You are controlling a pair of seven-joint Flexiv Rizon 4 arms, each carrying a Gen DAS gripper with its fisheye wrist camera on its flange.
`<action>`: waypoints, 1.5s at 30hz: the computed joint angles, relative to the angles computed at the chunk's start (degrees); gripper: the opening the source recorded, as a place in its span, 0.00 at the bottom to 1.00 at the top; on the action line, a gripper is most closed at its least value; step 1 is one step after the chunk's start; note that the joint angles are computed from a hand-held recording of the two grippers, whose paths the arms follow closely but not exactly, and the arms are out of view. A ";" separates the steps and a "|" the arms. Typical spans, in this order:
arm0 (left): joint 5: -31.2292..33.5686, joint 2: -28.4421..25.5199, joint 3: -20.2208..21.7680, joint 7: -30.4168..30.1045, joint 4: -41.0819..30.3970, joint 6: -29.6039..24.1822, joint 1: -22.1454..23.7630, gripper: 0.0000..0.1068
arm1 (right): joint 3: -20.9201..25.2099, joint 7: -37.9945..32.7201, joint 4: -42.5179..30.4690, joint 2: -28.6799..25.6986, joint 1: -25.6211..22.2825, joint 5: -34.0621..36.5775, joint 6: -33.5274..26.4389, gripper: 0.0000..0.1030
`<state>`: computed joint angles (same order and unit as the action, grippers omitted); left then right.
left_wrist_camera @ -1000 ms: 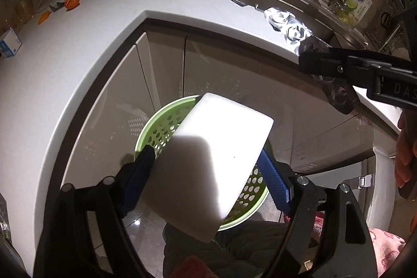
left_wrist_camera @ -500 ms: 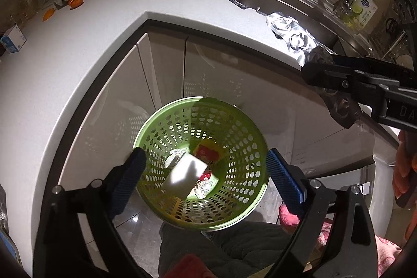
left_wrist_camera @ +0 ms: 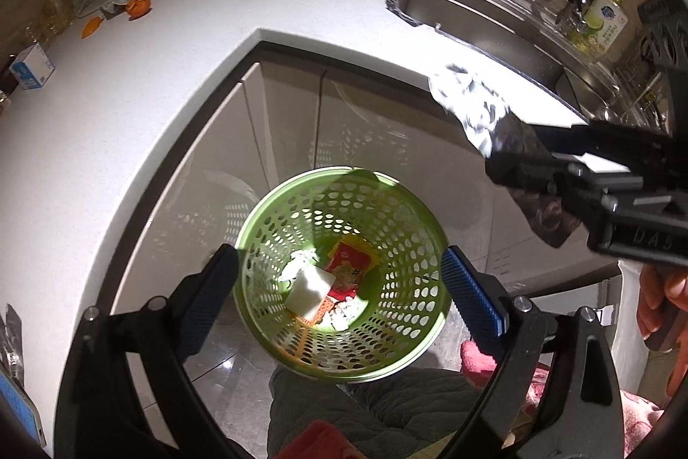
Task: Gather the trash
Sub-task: 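Carry foam block and blister pack over the green basket and open both grippers, then move both tools back up over the counter toward the remaining trash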
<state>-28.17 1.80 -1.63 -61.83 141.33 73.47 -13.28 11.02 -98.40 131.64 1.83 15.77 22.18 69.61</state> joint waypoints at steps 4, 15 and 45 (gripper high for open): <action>1.91 0.64 1.04 -1.51 -0.04 0.22 1.36 0.88 | 0.60 -1.53 -0.13 -0.90 0.73 1.34 -1.30 0.50; 3.56 1.15 2.82 -2.62 -0.71 -0.41 4.69 0.88 | 1.99 -1.46 -1.30 -3.31 1.46 0.27 -1.58 0.84; 16.37 -17.04 9.32 -19.91 -27.66 -1.14 20.07 0.89 | 3.52 16.11 -31.63 -27.81 3.02 -20.73 4.12 0.98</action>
<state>-11.80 -15.24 7.69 -81.74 113.67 72.34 6.79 14.53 -82.29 100.02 -25.98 18.80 1.45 73.73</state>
